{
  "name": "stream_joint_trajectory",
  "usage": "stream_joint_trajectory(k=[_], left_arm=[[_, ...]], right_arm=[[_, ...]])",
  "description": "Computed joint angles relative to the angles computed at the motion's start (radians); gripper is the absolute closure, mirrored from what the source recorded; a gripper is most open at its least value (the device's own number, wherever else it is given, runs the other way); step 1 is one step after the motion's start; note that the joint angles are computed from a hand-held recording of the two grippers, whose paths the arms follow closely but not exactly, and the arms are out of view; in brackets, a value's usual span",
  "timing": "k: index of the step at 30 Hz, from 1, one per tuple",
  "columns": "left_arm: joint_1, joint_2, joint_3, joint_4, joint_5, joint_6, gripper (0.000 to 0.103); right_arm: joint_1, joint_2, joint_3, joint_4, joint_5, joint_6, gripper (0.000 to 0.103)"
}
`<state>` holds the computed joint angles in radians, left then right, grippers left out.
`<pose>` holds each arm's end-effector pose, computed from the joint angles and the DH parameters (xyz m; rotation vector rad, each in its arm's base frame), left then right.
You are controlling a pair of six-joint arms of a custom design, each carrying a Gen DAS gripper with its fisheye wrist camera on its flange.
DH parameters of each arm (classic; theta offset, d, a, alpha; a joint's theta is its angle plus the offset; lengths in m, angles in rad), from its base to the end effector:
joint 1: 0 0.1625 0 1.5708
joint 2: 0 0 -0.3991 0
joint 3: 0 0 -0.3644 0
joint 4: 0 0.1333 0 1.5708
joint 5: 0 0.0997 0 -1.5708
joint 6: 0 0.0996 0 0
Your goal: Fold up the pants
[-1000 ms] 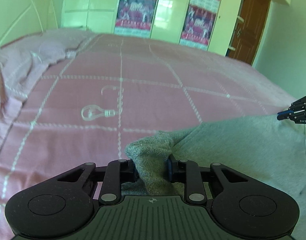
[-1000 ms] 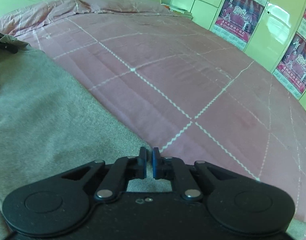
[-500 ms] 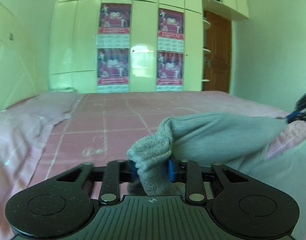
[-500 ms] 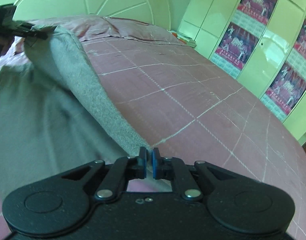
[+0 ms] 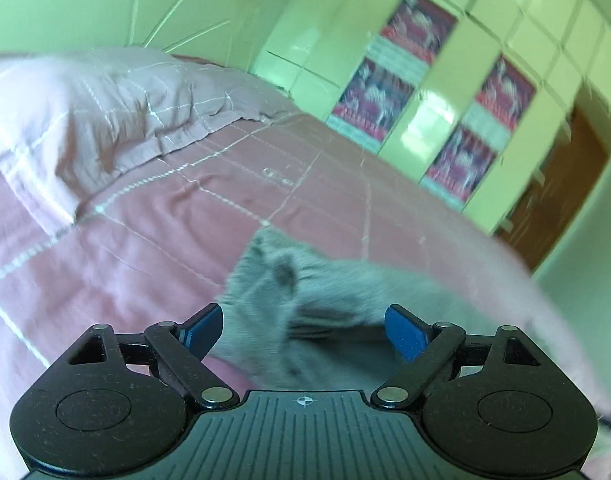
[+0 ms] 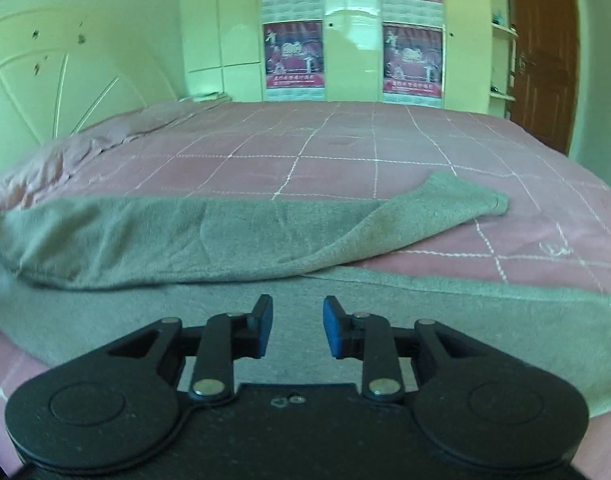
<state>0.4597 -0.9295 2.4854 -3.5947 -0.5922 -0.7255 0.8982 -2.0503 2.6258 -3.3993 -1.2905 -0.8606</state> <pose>-0.2252 -0.3525 0.1133 0.1687 2.5308 -1.4288 -0.0260 -0.2908 0.3831 0.4120 -2.0775 1.3046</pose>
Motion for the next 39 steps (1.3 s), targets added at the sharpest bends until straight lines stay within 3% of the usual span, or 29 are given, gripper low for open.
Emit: stream_joint_trajectory(k=[4,7,11,15,19,20,21,22,24,26,28,30,32,34,35,37,39], left_arm=[[0.031,0.032,-0.028,-0.051,-0.09,-0.094,0.016],[0.057,0.072,-0.082,-0.038,-0.117,-0.089,0.019],[0.101,0.11,-0.139,-0.018,-0.143,-0.117,0.025],[0.147,0.17,-0.177,-0.12,-0.178,-0.126,0.025],[0.182,0.2,-0.221,-0.139,-0.195,-0.114,0.027],[0.194,0.201,-0.236,-0.126,-0.201,-0.11,0.04],[0.205,0.194,-0.249,-0.092,-0.199,-0.108,0.068],[0.23,0.185,-0.267,-0.062,-0.225,-0.093,0.073],[0.286,0.156,-0.309,-0.019,-0.325,-0.017,0.08],[0.313,0.143,-0.341,-0.124,-0.445,0.138,0.081],[0.331,0.127,-0.347,-0.253,-0.586,0.25,0.081],[0.335,0.087,-0.323,-0.214,-0.601,0.267,0.081],[0.336,0.047,-0.29,-0.026,-0.499,0.234,0.081],[0.36,0.062,-0.284,0.163,-0.439,0.183,0.081],[0.354,0.052,-0.278,0.206,-0.43,0.179,0.081],[0.337,0.057,-0.265,0.167,-0.409,0.163,0.081],[0.325,0.058,-0.273,0.175,-0.394,0.171,0.081]], right_arm=[[0.089,0.149,-0.003,-0.167,-0.078,0.156,0.072],[0.16,0.241,-0.055,-0.194,-0.18,0.242,0.07],[0.168,0.304,-0.11,-0.157,-0.216,0.349,0.063],[0.119,0.32,-0.179,-0.043,-0.154,0.482,0.062],[0.081,0.386,-0.261,-0.032,-0.062,0.73,0.06],[0.074,0.388,-0.285,0.008,-0.042,0.745,0.065],[0.079,0.392,-0.308,0.045,-0.038,0.761,0.1],[0.084,0.393,-0.331,0.083,-0.044,0.779,0.103],[0.091,0.362,-0.339,0.101,-0.001,0.752,0.103],[0.09,0.288,-0.303,0.058,0.108,0.648,0.103],[0.02,0.165,-0.227,0.051,0.3,0.574,0.103],[-0.077,0.012,-0.142,0.143,0.39,0.479,0.103],[-0.149,-0.071,-0.082,0.282,0.313,0.339,0.103],[-0.166,-0.005,-0.064,0.348,0.14,0.244,0.103],[-0.169,0.014,-0.049,0.319,0.11,0.257,0.103],[-0.187,0.017,-0.026,0.262,0.151,0.346,0.103],[-0.137,0.033,-0.033,0.237,0.097,0.355,0.103]])
